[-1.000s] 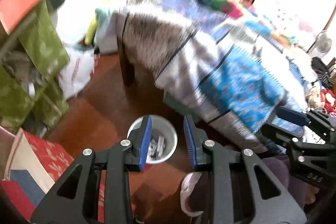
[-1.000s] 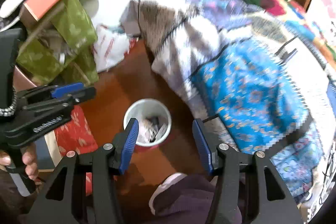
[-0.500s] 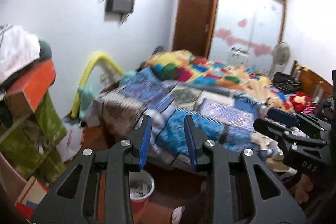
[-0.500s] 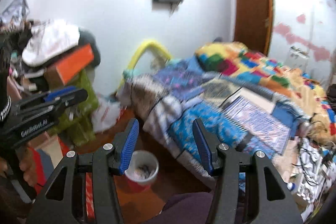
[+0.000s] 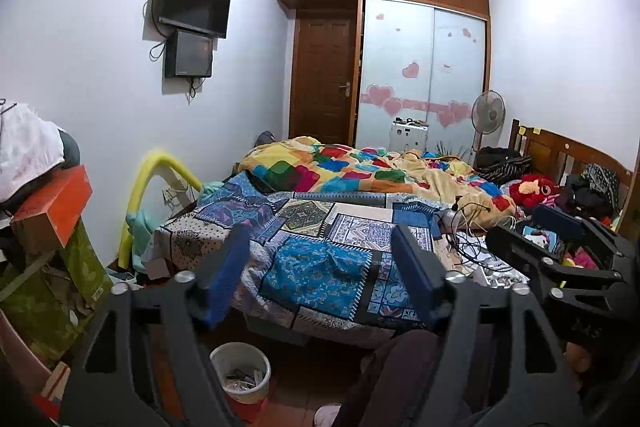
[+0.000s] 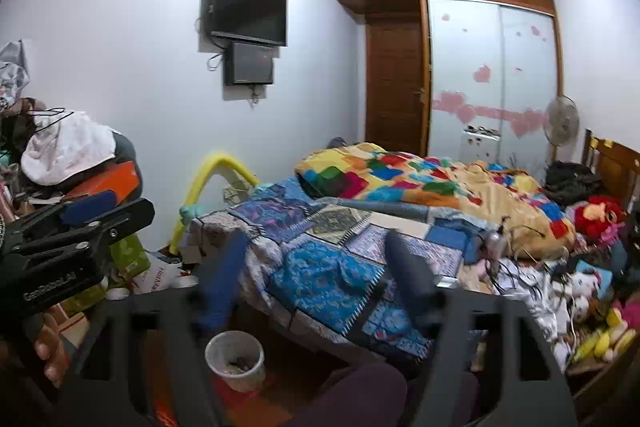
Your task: Collect trash
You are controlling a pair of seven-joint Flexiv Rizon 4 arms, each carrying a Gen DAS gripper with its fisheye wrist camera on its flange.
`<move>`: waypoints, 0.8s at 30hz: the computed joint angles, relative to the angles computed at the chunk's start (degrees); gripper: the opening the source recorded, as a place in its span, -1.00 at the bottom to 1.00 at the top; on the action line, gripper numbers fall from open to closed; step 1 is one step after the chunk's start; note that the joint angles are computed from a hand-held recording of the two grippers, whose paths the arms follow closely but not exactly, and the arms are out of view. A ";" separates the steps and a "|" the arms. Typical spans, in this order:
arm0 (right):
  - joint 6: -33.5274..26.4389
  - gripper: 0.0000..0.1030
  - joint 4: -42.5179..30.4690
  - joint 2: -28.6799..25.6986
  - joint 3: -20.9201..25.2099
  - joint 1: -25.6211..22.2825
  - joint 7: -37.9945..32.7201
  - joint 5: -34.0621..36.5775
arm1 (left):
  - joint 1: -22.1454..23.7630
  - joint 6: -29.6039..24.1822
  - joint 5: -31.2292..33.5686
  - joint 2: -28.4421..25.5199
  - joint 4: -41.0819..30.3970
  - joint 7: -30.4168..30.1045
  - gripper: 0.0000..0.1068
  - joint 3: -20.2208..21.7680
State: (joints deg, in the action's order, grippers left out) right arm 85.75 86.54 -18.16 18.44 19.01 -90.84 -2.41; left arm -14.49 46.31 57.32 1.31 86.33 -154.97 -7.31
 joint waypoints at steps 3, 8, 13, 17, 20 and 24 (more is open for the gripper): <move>1.67 0.86 1.79 0.93 -3.68 2.46 3.63 -2.26 | -0.76 -1.86 0.98 0.13 -0.08 -0.18 0.74 -0.82; 5.11 1.00 4.61 2.21 -4.53 2.23 7.61 -4.45 | -1.34 -3.39 2.00 0.60 0.31 -1.08 0.82 -1.32; 4.55 1.00 5.69 2.69 -1.42 -0.49 6.74 -3.89 | -1.05 -2.86 1.96 1.25 1.37 -1.58 0.82 -1.29; 4.72 1.00 5.97 2.84 -1.56 -0.46 7.04 -4.06 | -0.68 -2.47 1.57 1.47 1.91 -1.64 0.82 -1.50; 5.13 1.00 6.71 3.27 -1.99 -0.25 7.54 -4.28 | -0.51 -2.26 1.28 1.47 2.21 -1.77 0.82 -1.59; 5.04 1.00 6.93 3.57 -1.53 -0.77 7.60 -4.01 | -0.40 -2.13 1.11 1.49 2.35 -1.73 0.82 -1.66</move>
State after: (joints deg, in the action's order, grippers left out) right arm 90.79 93.47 -14.58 16.91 18.25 -83.24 -6.42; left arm -14.89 44.17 58.43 2.80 88.68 -156.69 -8.96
